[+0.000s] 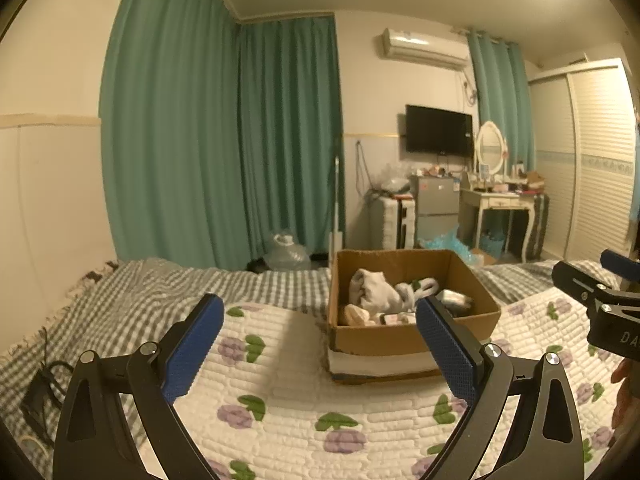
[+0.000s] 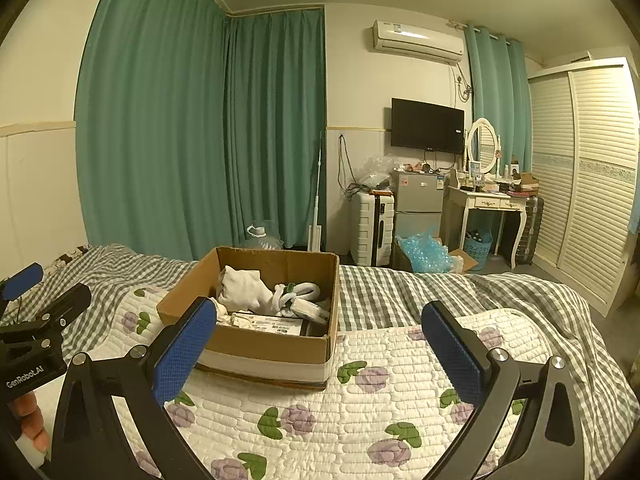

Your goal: Organize soft objects

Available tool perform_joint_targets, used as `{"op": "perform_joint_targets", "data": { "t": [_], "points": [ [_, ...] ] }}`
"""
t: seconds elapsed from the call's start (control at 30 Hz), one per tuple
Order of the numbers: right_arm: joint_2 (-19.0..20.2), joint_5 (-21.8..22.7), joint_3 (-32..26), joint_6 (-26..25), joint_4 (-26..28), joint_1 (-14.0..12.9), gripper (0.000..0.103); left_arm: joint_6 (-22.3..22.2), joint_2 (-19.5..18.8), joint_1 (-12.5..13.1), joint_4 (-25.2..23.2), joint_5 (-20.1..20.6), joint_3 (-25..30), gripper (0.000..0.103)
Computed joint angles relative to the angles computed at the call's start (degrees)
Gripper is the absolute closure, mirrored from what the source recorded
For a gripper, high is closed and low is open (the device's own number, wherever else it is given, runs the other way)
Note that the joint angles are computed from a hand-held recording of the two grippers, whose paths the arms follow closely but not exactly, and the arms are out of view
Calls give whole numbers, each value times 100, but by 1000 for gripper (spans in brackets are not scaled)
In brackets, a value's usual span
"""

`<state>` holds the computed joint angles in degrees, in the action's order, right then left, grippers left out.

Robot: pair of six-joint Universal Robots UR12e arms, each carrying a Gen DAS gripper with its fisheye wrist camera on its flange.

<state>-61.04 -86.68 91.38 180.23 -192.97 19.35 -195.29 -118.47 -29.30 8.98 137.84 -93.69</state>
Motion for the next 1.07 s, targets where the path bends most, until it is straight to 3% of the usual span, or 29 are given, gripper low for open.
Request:
{"op": "perform_joint_targets", "data": {
  "t": [1.07],
  "points": [
    [-26, 98, 44, -60, 65, -28, 0, -42, 22, -27, -29, 3, -6, 5]
  ]
}}
